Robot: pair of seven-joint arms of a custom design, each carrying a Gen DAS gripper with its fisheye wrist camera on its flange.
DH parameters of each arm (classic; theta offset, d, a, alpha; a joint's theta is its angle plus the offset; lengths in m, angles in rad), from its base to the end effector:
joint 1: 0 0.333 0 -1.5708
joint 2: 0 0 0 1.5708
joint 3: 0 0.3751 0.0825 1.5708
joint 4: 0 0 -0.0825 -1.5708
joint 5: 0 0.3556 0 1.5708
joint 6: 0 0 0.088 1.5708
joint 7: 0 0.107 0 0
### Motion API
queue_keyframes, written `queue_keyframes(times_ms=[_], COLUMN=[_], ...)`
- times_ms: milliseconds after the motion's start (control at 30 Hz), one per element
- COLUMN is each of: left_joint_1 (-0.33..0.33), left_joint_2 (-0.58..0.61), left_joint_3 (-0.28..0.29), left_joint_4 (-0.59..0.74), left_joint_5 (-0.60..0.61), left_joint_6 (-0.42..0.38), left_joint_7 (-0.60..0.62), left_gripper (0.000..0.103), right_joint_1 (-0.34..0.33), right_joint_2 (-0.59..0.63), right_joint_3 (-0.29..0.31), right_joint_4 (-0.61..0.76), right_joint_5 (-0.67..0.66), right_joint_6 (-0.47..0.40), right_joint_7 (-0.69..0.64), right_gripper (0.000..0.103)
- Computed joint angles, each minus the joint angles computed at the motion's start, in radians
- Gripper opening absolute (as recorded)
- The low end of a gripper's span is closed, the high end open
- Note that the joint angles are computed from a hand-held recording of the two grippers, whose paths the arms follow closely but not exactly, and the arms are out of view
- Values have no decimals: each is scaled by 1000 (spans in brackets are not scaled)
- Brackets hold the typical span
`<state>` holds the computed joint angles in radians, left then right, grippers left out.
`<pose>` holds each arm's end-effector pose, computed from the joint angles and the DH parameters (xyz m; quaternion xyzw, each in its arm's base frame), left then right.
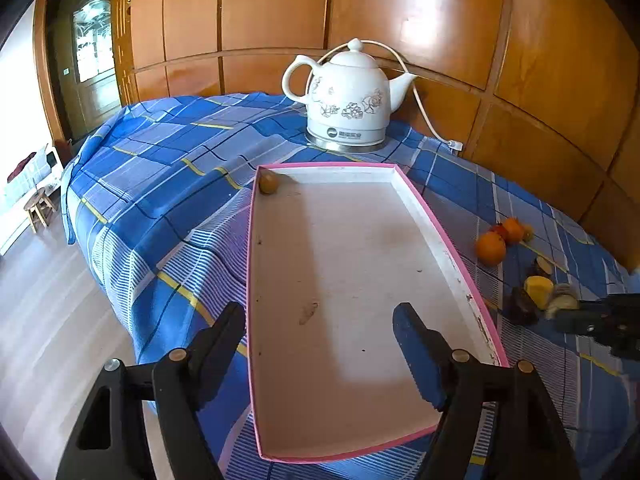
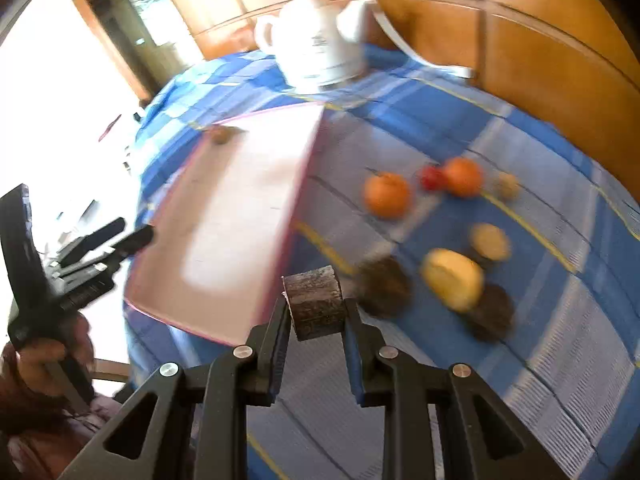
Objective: Organize fruits
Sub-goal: 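Carry the wooden log slice into the tray and open the right gripper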
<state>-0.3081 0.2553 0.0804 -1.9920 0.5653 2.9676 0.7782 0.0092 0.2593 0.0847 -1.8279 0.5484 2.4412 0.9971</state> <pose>0.6077 -0.1832 0.4859 -0.6678 0.6466 -0.2829 0.2365 0.6431 0.0559 0.5015 -0.7734 0.5709 -0.0306 0.2740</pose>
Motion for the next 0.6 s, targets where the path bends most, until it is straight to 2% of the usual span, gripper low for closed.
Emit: queue_keyframes(times_ms=[133, 400, 600], left_joint_1=[11, 26, 37], left_joint_2=[-2, -10, -12], left_joint_3=[-3, -1, -7], left_joint_4=[-7, -29, -46], left_joint_5=[-12, -45, -82], left_joint_6=[1, 9, 21], left_joint_7=[10, 32, 52], left_gripper=[77, 77, 77], right_joint_1=[26, 75, 95], right_joint_2=[54, 181, 244], right_joint_3=[27, 56, 64], right_joint_4=[69, 237, 330], right_joint_5=[-6, -96, -158], right_joint_6=[-28, -54, -38], right_joint_7=[9, 114, 201], right_gripper=[25, 25, 26])
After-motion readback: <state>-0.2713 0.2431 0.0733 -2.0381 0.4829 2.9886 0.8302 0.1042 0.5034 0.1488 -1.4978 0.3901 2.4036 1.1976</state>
